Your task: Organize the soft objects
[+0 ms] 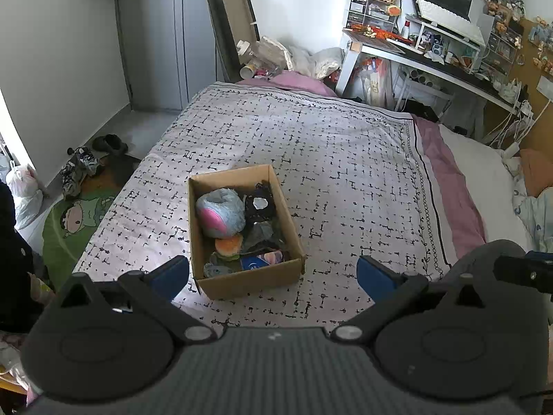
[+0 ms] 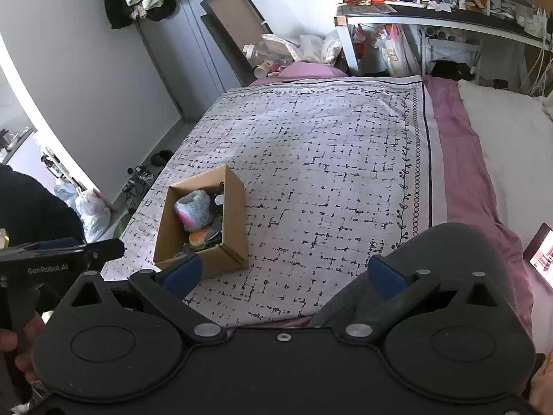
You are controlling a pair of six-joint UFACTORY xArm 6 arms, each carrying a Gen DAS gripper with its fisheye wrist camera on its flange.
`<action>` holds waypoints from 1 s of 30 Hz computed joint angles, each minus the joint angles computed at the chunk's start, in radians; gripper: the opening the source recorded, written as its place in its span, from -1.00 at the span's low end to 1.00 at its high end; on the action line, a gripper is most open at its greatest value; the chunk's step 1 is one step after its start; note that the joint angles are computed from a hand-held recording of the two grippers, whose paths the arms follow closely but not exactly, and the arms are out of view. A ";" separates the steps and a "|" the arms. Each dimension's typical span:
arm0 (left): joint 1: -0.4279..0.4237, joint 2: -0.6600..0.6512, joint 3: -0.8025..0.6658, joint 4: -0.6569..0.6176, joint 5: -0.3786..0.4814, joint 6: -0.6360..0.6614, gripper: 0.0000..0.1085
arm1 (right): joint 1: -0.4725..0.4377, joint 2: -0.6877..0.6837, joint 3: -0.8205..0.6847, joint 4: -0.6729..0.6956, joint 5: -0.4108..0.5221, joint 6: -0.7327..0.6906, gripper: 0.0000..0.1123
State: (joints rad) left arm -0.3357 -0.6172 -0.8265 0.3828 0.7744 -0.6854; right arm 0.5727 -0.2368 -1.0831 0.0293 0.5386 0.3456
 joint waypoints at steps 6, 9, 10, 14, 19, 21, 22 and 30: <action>-0.021 0.003 0.000 0.021 0.013 -0.031 0.88 | -0.002 -0.014 0.017 0.019 -0.005 -0.030 0.83; -0.031 -0.002 0.005 0.028 0.021 -0.042 0.88 | -0.003 -0.023 0.025 0.024 -0.010 -0.035 0.83; -0.034 -0.003 0.006 0.032 0.025 -0.045 0.88 | -0.005 -0.026 0.028 0.026 -0.010 -0.035 0.83; -0.041 -0.008 0.007 0.038 0.032 -0.052 0.88 | -0.005 -0.033 0.035 0.024 -0.012 -0.034 0.83; -0.043 -0.009 0.008 0.041 0.033 -0.055 0.88 | -0.004 -0.034 0.034 0.026 -0.008 -0.045 0.83; -0.047 -0.015 0.011 0.046 0.035 -0.061 0.88 | -0.004 -0.037 0.036 0.025 -0.010 -0.047 0.83; -0.049 -0.016 0.011 0.049 0.038 -0.065 0.88 | -0.005 -0.038 0.038 0.023 -0.010 -0.045 0.83; -0.054 -0.019 0.007 0.055 0.047 -0.069 0.88 | -0.003 -0.048 0.043 0.007 -0.014 -0.036 0.83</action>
State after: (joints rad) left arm -0.3900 -0.6360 -0.8191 0.4380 0.8218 -0.7542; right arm 0.5696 -0.2845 -1.0402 0.0364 0.5241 0.3097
